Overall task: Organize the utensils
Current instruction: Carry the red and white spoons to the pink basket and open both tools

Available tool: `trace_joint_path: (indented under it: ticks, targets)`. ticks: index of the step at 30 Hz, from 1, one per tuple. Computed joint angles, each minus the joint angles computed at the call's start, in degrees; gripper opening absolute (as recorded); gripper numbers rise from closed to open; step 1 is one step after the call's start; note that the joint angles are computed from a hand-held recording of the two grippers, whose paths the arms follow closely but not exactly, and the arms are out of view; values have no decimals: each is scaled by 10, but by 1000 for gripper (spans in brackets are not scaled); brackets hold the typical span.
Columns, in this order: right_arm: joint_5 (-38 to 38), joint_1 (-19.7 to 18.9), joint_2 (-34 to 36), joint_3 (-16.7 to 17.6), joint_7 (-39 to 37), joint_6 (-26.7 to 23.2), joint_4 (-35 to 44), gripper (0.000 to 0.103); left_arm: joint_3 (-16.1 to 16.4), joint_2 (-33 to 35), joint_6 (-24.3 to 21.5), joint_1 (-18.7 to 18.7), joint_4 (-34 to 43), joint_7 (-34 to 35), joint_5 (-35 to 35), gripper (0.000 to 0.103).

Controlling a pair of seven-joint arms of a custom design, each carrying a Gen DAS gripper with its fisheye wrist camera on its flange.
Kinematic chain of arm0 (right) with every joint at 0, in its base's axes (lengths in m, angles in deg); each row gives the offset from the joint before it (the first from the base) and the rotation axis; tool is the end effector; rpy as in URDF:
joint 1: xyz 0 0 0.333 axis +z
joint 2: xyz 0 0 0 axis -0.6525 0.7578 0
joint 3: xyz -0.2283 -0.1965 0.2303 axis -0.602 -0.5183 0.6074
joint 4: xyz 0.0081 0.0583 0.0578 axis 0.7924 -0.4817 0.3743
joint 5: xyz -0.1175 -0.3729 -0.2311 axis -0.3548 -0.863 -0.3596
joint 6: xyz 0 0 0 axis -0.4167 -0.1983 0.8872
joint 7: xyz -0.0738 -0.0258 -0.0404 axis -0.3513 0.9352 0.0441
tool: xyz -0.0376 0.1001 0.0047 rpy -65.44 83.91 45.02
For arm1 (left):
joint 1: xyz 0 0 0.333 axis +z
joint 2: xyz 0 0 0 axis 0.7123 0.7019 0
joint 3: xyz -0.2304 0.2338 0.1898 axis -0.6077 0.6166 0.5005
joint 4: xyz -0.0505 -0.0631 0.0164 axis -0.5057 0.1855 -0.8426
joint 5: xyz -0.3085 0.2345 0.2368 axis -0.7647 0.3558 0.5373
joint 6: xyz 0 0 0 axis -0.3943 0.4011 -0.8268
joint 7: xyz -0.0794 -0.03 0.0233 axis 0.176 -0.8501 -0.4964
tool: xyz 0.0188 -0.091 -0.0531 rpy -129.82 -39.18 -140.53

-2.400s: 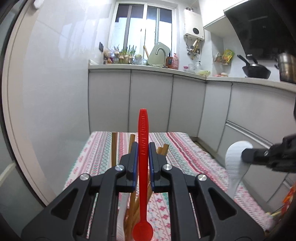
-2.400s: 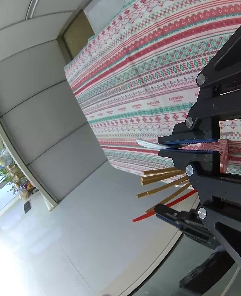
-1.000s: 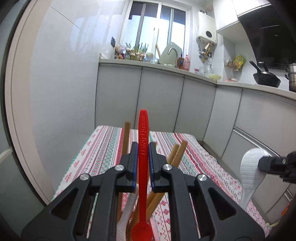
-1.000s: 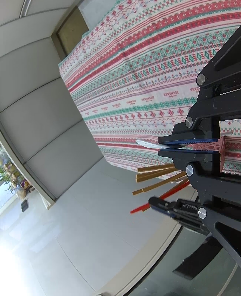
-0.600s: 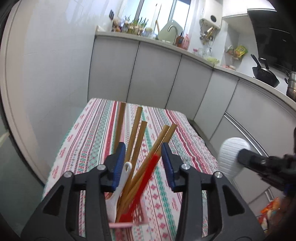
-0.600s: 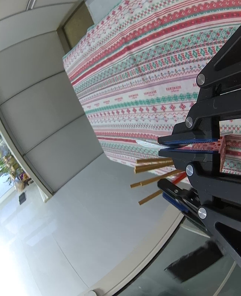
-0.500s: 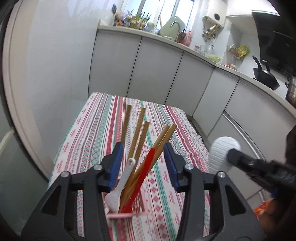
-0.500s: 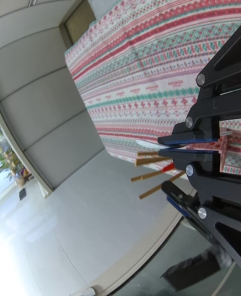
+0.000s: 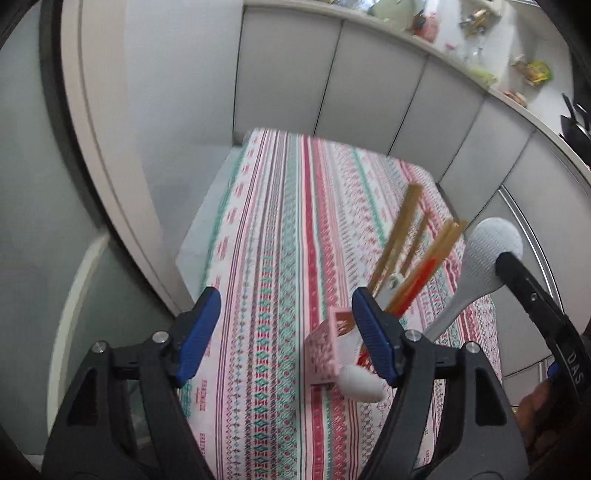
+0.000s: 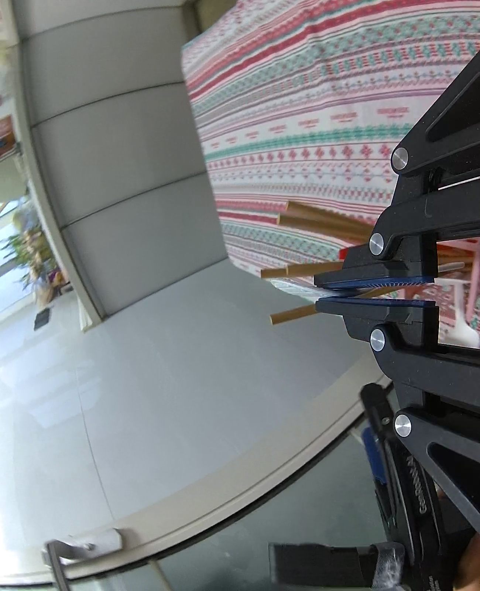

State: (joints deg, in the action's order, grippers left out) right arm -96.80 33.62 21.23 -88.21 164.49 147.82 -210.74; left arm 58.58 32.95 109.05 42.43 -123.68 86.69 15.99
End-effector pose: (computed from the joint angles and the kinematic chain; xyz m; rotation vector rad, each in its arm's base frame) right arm 0.4921 0.0943 0.5142 -1.5042 1.2844 -0.3570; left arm 0.4451 -0.1913 0.5621 -2.0107 1.7286 -0.8071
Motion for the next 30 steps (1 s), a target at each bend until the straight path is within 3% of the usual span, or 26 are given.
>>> trace_joint_path:
  ticks: [2, 7, 12, 14, 17, 20, 22, 26, 28, 30]
  targets:
    - [6, -18, 43, 19, 10, 35, -4, 5, 21, 9, -5, -18, -2, 18, -27, 74]
    - [5, -82, 118, 83, 42, 92, -13, 5, 34, 13, -6, -28, -6, 34, -59, 74]
    - [-12, -119, 159, 118, 67, 107, -15, 5, 35, 12, -6, -30, -5, 47, -73, 74]
    - [-42, -109, 161, 98, 95, 99, -12, 5, 35, 13, -8, -29, -5, 48, -76, 74]
    - [-103, -69, 147, 42, 142, 80, -6, 6, 36, 16, -9, -27, -4, 50, -79, 74]
    - [-135, -71, 129, 32, 165, 68, -6, 10, 33, 18, -11, -24, -2, 51, -77, 74]
    - [-164, -57, 106, 11, 181, 55, -4, 26, 32, 17, -14, -24, -1, 51, -76, 74]
    - [-176, -64, 48, 14, 192, -4, -4, 33, 24, 9, -11, -21, -3, 46, -67, 74]
    - [-162, -82, 21, 32, 185, -39, -6, 40, 20, 0, -9, -21, -5, 42, -62, 74]
    - [-150, -125, 4, 69, 180, -64, -12, 48, 8, -14, -7, -15, -7, 30, -49, 75]
